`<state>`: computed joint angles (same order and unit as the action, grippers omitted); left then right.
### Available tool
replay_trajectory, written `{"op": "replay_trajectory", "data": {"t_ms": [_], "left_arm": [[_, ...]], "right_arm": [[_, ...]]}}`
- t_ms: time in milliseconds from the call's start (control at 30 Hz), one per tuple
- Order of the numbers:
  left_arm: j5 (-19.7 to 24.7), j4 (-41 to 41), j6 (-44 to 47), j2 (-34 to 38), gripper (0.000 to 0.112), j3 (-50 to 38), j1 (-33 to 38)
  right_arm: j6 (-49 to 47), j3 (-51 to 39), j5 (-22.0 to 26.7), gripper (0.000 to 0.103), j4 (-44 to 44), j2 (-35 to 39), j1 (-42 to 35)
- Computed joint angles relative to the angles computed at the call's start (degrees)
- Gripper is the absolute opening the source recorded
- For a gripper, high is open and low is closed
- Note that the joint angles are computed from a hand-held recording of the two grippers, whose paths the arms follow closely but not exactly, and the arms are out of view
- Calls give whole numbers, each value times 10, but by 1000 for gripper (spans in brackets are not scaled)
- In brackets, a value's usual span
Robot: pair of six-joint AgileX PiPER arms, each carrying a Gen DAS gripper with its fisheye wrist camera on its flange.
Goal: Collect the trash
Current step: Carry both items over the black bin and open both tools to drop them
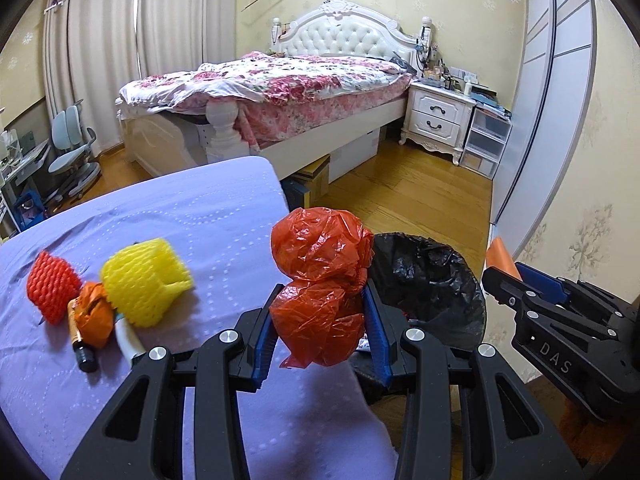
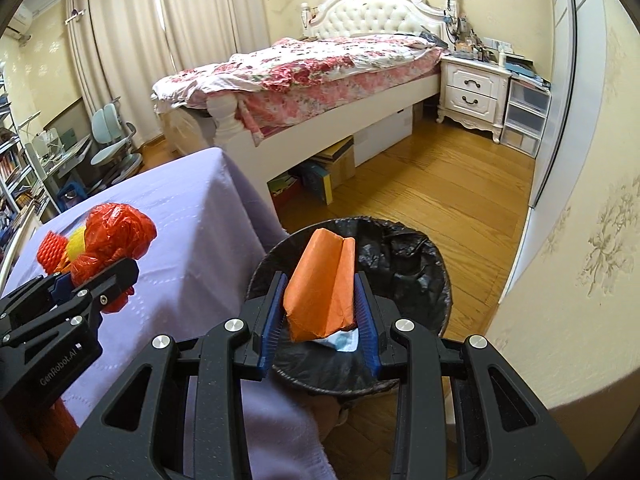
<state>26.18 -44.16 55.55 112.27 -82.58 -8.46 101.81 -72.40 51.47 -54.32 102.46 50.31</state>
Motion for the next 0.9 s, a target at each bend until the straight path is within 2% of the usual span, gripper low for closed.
{"op": "replay_trajectory", "data": {"t_ms": [233, 900], "left_arm": [[0, 61, -68, 30, 40, -42, -22], [26, 184, -193, 101, 40, -142, -68]], "right_arm": [[-5, 18, -32, 33, 1, -6, -34], [-20, 23, -73, 33, 14, 10, -92]]}}
